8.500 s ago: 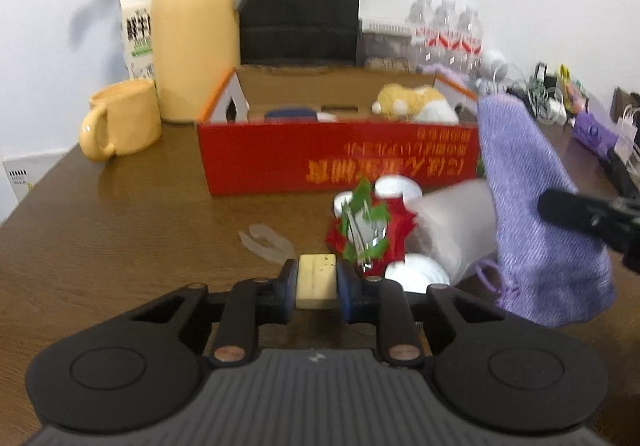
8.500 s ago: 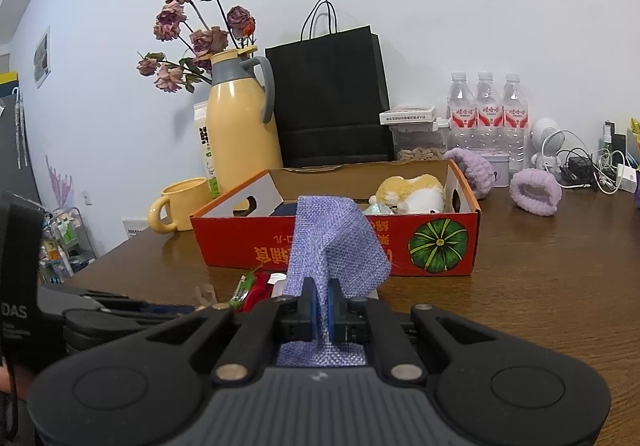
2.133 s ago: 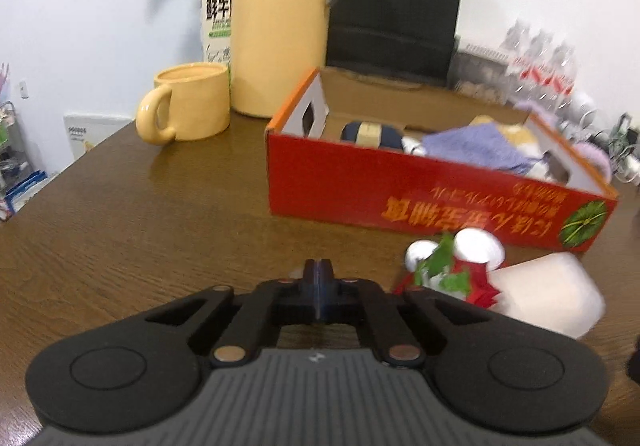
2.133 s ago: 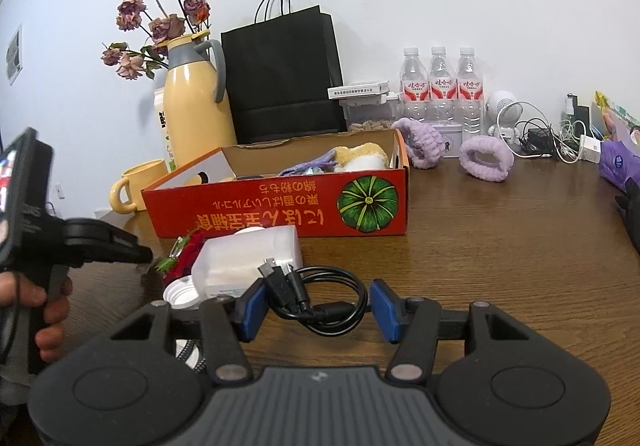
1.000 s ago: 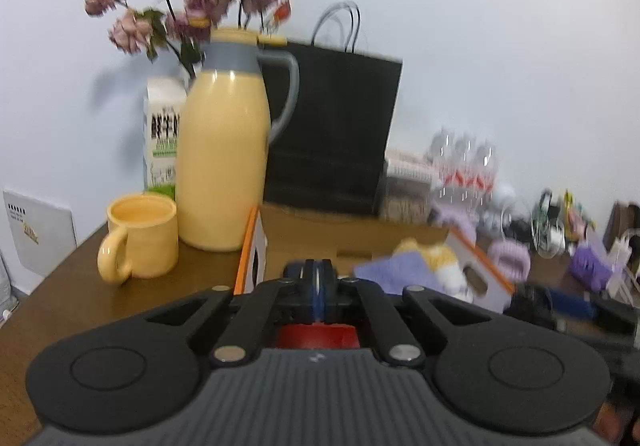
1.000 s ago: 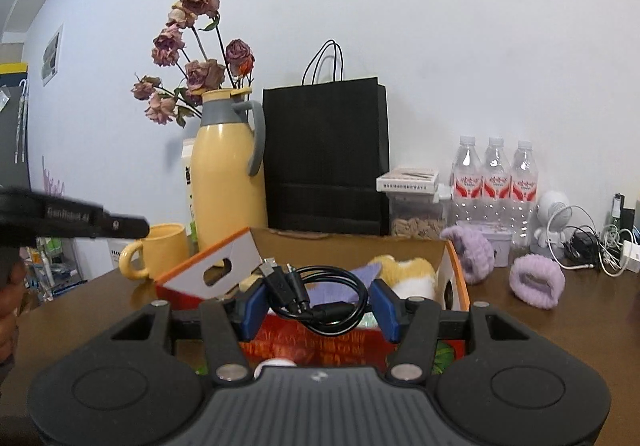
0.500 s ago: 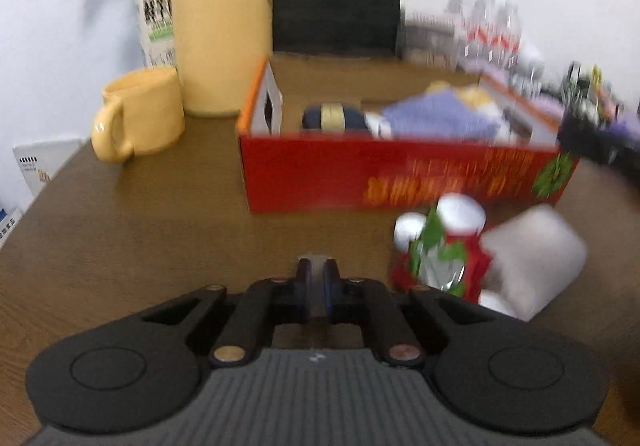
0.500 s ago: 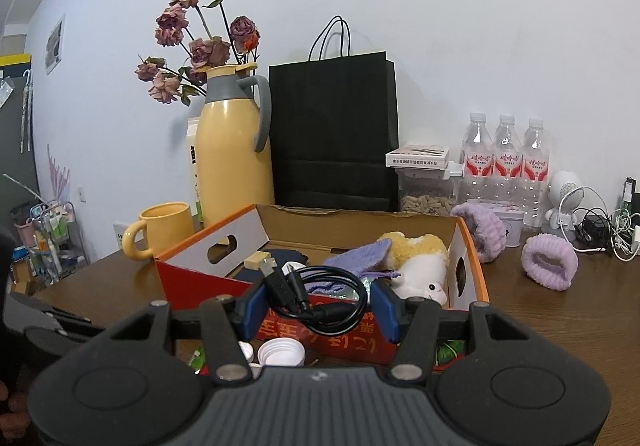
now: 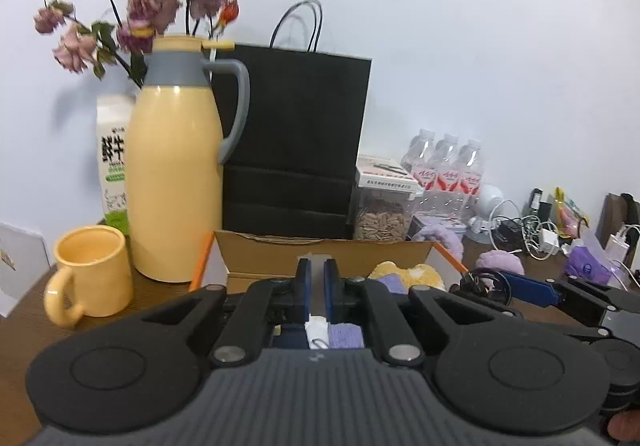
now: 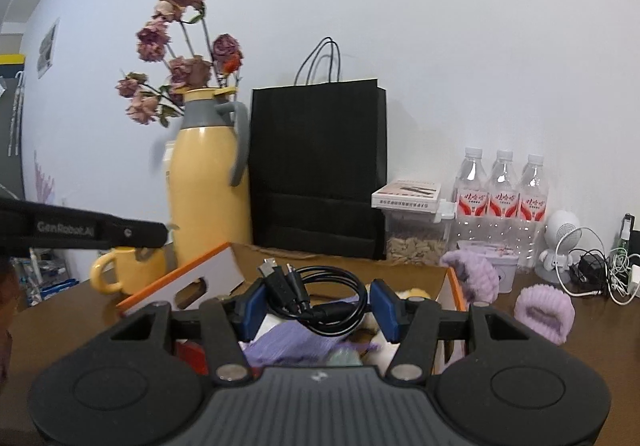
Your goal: Organize objects
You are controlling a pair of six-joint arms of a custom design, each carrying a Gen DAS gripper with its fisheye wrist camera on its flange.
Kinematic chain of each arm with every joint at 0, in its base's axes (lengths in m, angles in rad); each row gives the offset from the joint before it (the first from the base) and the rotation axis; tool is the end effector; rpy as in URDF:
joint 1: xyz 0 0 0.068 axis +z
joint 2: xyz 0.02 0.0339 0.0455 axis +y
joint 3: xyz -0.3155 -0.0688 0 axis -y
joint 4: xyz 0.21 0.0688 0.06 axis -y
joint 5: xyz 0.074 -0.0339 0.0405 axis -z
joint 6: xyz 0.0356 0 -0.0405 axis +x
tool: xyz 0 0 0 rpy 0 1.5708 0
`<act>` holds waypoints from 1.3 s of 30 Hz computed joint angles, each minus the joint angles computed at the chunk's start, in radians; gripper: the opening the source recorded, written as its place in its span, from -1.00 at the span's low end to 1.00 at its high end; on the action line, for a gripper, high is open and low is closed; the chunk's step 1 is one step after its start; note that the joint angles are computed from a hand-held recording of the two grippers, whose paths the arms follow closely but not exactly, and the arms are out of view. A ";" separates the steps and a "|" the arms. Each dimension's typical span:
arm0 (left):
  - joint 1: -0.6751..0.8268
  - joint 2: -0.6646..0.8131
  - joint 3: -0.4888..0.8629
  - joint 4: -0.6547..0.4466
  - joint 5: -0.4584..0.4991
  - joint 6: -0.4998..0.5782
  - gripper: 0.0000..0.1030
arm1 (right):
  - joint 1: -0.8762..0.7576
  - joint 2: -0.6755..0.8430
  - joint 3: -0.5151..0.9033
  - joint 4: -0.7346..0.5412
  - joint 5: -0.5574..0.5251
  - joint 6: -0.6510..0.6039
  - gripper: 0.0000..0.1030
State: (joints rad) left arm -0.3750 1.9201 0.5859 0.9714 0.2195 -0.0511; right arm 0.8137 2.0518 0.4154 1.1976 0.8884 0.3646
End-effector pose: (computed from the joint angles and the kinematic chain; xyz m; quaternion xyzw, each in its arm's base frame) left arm 0.3109 -0.1307 0.1813 0.1933 0.7974 -0.2075 0.5327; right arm 0.2257 0.1986 0.1387 0.0550 0.7943 -0.0325 0.6041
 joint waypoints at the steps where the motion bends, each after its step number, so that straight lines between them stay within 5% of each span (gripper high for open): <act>1: -0.003 0.018 0.013 0.001 -0.004 0.002 -0.87 | -0.020 0.010 0.007 0.006 -0.017 -0.008 0.05; 11: -0.012 0.190 0.193 -0.088 -0.049 0.046 -0.85 | -0.183 0.112 0.086 -0.037 -0.188 -0.042 0.06; 12: -0.013 0.200 0.203 -0.094 -0.056 0.055 -0.73 | -0.189 0.116 0.090 -0.049 -0.196 -0.036 0.07; 13: -0.014 0.209 0.210 -0.098 -0.063 0.065 -0.58 | -0.192 0.119 0.093 -0.061 -0.199 -0.029 0.21; 14: -0.014 0.219 0.211 -0.092 -0.068 0.071 0.04 | -0.195 0.122 0.094 -0.069 -0.202 -0.022 0.48; 15: -0.015 0.227 0.206 -0.068 -0.078 0.068 0.86 | -0.196 0.125 0.092 -0.068 -0.204 -0.015 0.62; 16: -0.017 0.237 0.190 -0.019 -0.093 0.061 1.00 | -0.196 0.129 0.087 -0.057 -0.204 -0.013 0.83; 19: -0.027 0.254 0.154 0.078 -0.141 0.063 1.00 | -0.189 0.135 0.075 -0.031 -0.197 -0.011 1.00; 28: -0.043 0.247 0.116 0.113 -0.189 0.055 1.00 | -0.132 0.129 0.077 -0.066 -0.110 -0.008 1.00; 39: -0.041 0.157 -0.087 0.240 -0.222 0.021 1.00 | 0.017 0.072 0.028 -0.126 0.039 0.065 1.00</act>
